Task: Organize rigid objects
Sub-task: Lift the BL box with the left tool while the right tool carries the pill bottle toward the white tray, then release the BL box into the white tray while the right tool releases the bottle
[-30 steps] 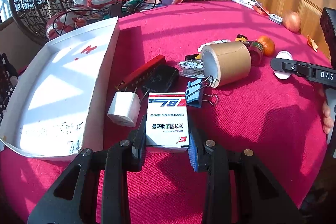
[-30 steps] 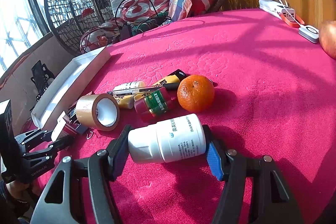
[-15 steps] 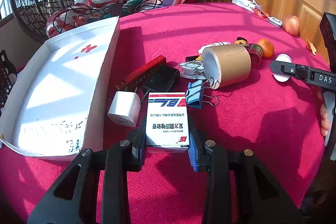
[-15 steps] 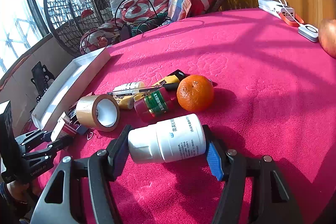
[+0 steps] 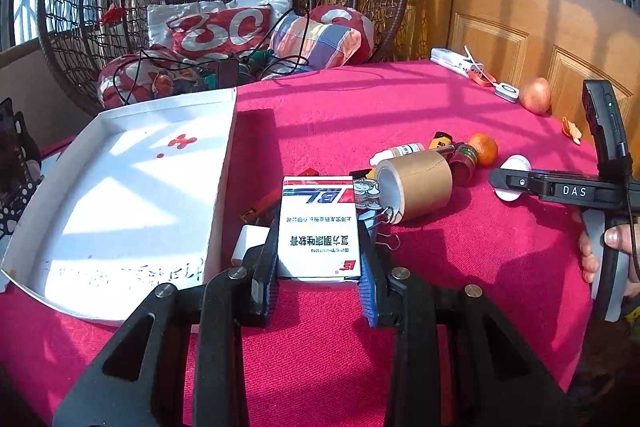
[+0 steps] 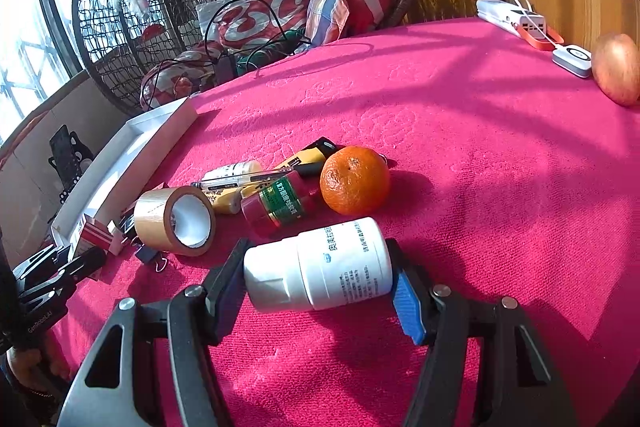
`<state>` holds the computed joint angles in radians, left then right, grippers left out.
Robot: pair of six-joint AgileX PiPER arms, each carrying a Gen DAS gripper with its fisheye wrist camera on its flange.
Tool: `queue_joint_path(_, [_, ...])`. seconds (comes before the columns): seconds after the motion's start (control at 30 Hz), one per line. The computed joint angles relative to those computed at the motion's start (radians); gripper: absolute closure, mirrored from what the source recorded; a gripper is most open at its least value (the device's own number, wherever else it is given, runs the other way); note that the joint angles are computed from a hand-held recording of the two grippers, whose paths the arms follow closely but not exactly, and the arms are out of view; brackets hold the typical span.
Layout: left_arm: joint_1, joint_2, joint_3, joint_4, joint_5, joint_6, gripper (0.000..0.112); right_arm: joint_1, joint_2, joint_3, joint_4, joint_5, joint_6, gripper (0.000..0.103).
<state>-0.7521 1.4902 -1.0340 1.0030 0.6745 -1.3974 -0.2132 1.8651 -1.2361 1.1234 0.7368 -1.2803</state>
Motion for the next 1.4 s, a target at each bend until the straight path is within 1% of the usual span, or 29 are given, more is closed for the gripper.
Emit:
queue_joint_path(0.07, [0.02,-0.042,0.013,0.002,-0.012,-0.005,0.08,0.001,-0.003,0.003,-0.006,-0.014,0.014,0.039])
queue_joint_path(0.13, [0.032,-0.078,0.025,0.02,0.0,-0.018,0.08,0.002,-0.003,0.003,-0.007,-0.016,0.014,0.039])
queue_joint_path(0.27, [0.067,-0.155,0.063,0.011,-0.026,-0.039,0.08,0.015,-0.012,0.008,-0.024,-0.045,0.022,0.039])
queue_joint_path(0.43, [0.052,-0.217,0.1,0.053,-0.011,-0.097,0.08,0.01,-0.011,0.008,-0.02,-0.05,0.026,0.039])
queue_joint_path(0.67, [0.045,-0.26,0.117,0.065,0.013,-0.119,0.08,0.015,-0.023,0.022,-0.011,-0.076,0.015,0.039])
queue_joint_path(0.9, [0.045,-0.284,0.109,0.061,0.01,-0.109,0.08,0.0,-0.036,0.046,0.052,-0.089,-0.033,0.039])
queue_joint_path(1.0, [0.031,-0.286,0.106,0.065,0.034,-0.108,0.08,-0.01,-0.048,0.066,0.101,-0.091,-0.075,0.039])
queue_joint_path(1.1, [0.065,-0.284,0.099,0.022,0.015,-0.074,0.08,-0.027,-0.052,0.081,0.155,-0.067,-0.132,0.039])
queue_joint_path(1.17, [0.095,-0.281,0.091,-0.012,-0.005,-0.05,0.08,-0.034,-0.078,0.111,0.2,-0.063,-0.187,0.039])
queue_joint_path(1.2, [0.107,-0.28,0.083,-0.026,-0.009,-0.036,0.08,-0.039,-0.093,0.119,0.202,-0.042,-0.186,0.039])
queue_joint_path(1.27, [0.121,-0.281,0.058,-0.048,0.004,0.001,0.08,-0.051,-0.142,0.132,0.222,0.029,-0.202,0.039])
queue_joint_path(1.33, [0.145,-0.283,0.017,-0.092,0.018,0.077,0.08,-0.037,-0.212,0.134,0.247,0.068,-0.23,0.039])
queue_joint_path(1.4, [0.181,-0.278,-0.043,-0.137,0.04,0.177,0.08,0.004,-0.262,0.101,0.248,0.085,-0.218,0.039])
